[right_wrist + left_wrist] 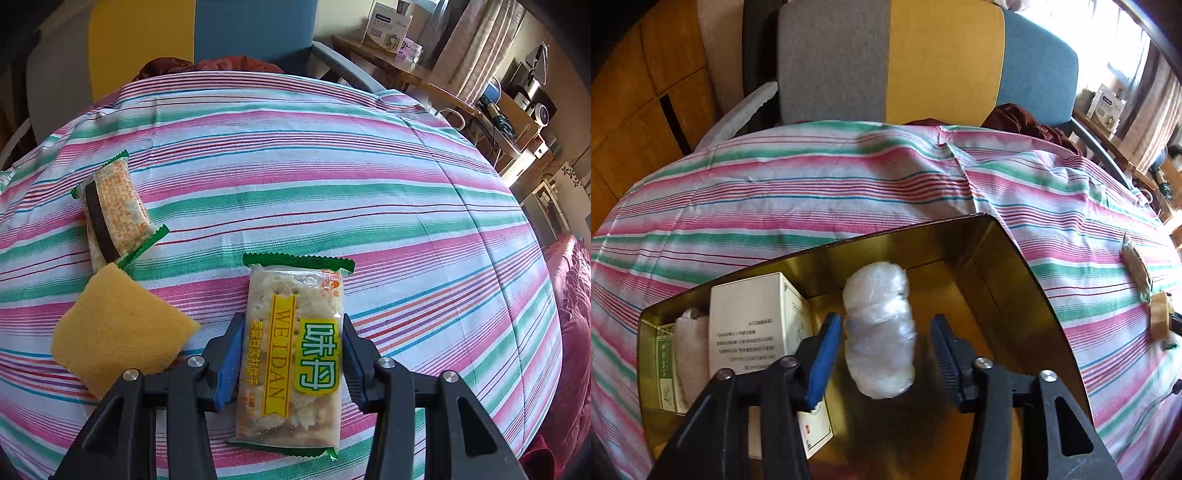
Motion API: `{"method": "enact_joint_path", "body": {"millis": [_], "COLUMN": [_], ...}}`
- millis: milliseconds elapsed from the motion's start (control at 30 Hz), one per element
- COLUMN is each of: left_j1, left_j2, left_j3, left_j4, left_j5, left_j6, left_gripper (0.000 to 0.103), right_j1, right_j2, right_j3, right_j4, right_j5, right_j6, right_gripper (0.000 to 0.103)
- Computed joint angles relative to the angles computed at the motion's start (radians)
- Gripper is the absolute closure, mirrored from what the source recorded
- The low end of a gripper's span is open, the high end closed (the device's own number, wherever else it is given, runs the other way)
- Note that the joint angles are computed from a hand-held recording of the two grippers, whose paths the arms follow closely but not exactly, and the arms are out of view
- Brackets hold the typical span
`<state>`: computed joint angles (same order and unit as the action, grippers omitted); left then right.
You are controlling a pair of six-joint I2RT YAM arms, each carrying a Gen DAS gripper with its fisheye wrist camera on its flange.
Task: Organize objects
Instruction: 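Lower the plastic bundle into the tray and open the left gripper, then carry the WEIDAN packet into the tray and open the right gripper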
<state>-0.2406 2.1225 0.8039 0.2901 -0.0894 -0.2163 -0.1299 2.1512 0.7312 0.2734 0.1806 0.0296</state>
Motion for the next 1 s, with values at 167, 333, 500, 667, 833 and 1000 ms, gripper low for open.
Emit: {"method": "enact_joint_path", "body": {"millis": [167,333,500,667,833,1000], "left_j1": [-0.011,-0.040,-0.129,-0.230,-0.320,-0.353], "left_j2": [-0.086,-0.237,-0.432,-0.603,-0.689,-0.752], "left_j3": [-0.113,-0.279,-0.475,-0.608,-0.683,-0.720], "left_j4": [0.068,0.132,0.204,0.186,0.172,0.151], "left_j5": [-0.010,-0.052,-0.157,-0.253,-0.331,-0.362], "left_j6": [-0.008,-0.017,-0.042,-0.124,-0.193,-0.208], "left_gripper": [0.046,0.046,0.046,0.046,0.046,0.046], "right_j1": [-0.005,-0.004,-0.002,-0.012,-0.012,-0.008], "right_j2": [0.000,-0.001,-0.005,-0.015,-0.023,-0.020], "right_j3": [0.001,-0.002,-0.010,-0.022,-0.036,-0.042], "right_j4": [0.000,0.003,0.009,0.011,0.021,0.034], "right_j5": [-0.008,-0.012,-0.017,-0.040,-0.044,-0.036], "right_j6": [-0.003,0.006,0.024,0.055,0.076,0.090], "right_gripper": [0.055,0.055,0.055,0.055,0.055,0.055]}}
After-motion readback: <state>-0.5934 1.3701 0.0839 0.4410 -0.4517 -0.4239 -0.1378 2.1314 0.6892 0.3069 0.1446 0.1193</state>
